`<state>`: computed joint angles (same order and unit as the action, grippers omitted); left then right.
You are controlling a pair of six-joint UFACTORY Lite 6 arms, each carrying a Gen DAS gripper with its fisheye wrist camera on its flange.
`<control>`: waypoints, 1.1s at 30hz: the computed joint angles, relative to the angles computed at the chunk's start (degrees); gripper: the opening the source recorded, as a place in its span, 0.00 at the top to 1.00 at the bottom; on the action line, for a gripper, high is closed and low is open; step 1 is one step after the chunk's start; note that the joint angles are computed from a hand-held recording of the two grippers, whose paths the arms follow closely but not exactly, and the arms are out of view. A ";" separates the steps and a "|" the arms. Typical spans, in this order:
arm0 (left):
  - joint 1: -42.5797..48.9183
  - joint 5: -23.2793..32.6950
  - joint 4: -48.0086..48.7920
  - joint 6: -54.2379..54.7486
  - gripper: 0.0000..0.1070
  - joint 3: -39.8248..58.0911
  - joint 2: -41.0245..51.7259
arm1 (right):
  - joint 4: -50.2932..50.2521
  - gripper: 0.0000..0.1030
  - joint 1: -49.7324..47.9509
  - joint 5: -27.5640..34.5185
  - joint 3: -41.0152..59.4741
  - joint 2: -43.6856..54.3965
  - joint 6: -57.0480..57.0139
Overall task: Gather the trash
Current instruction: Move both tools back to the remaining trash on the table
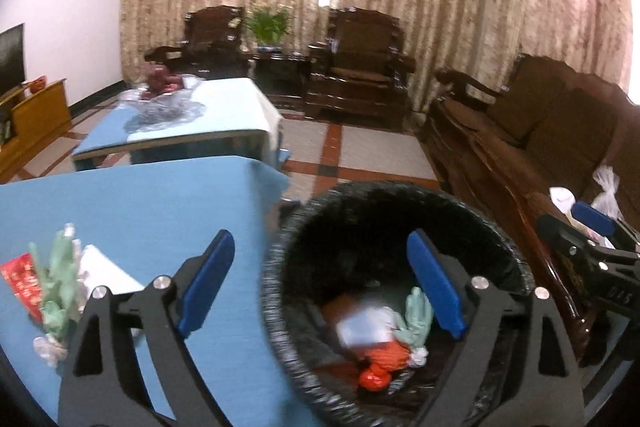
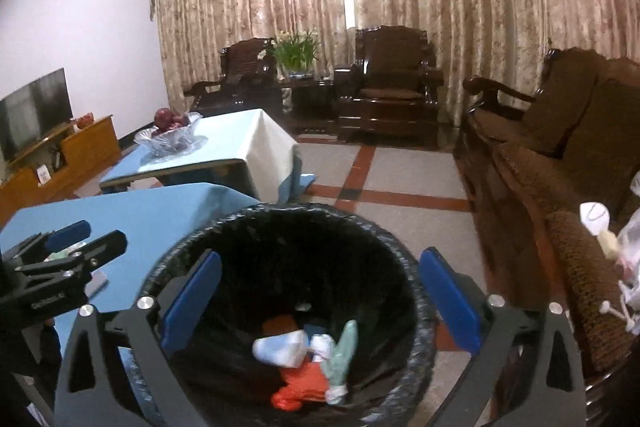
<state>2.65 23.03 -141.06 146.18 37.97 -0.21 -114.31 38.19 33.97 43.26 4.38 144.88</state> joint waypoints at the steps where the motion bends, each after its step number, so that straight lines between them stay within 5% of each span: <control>1: 2.39 0.60 3.43 -2.66 0.19 -0.86 -1.29 | 0.61 0.05 1.03 0.37 0.80 0.57 -0.22; 15: 37.10 10.73 30.36 -13.51 0.19 -5.89 -9.78 | 4.36 0.05 17.74 1.69 24.70 20.28 -4.02; 24: 54.63 15.00 34.58 -9.01 0.19 3.54 3.36 | 7.82 0.05 23.13 -1.64 47.57 38.51 -10.86; 33: 57.85 14.41 33.98 -4.74 0.19 9.65 13.96 | 16.02 0.05 23.26 -6.78 67.36 53.73 -20.31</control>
<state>60.50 37.44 -107.08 141.44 47.62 13.75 -98.30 61.45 27.18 110.62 58.11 124.57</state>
